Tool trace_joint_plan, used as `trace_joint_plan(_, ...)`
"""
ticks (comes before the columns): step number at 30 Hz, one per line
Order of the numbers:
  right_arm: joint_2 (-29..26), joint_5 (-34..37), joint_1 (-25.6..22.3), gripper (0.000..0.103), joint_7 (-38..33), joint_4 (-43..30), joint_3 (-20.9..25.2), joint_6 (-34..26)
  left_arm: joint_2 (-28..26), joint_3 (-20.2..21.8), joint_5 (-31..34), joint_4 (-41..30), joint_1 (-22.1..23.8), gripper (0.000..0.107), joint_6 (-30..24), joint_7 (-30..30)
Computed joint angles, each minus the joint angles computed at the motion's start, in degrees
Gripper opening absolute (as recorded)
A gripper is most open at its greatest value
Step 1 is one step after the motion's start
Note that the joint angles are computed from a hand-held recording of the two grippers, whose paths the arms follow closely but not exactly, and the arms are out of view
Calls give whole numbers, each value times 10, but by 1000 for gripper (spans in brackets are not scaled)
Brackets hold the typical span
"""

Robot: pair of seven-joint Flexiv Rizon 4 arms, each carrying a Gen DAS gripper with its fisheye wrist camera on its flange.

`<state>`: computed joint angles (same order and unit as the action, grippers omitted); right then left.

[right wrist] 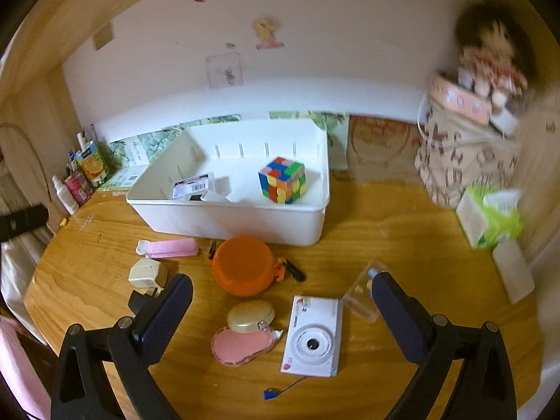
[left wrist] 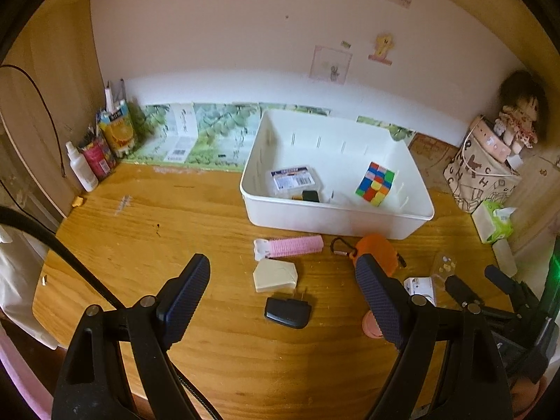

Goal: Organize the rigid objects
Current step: 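Move both grippers toward the black charger and the white toy device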

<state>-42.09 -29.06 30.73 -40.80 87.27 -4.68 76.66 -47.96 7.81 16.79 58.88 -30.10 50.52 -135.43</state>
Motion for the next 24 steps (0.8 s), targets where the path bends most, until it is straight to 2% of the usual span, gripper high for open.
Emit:
trace_joint_plan(6, -19, 90, -47, 103, -6, -52, 81, -75, -13, -23, -31, -1, 26, 87, 2, 41)
trace_joint_plan(12, -27, 130, -42, 103, 35, -79, 82, -132, -31, -43, -71, -9, 51, 87, -4, 105)
trace_joint_plan(17, -37, 179, -58, 103, 62, -99, 107, -146, -50, -65, -108, -20, 72, 87, -20, 179)
trace_joint_plan(24, -48, 204, -52, 103, 118, -116, 108, -164, -84, -87, -159, -54, 89, 87, -60, 273)
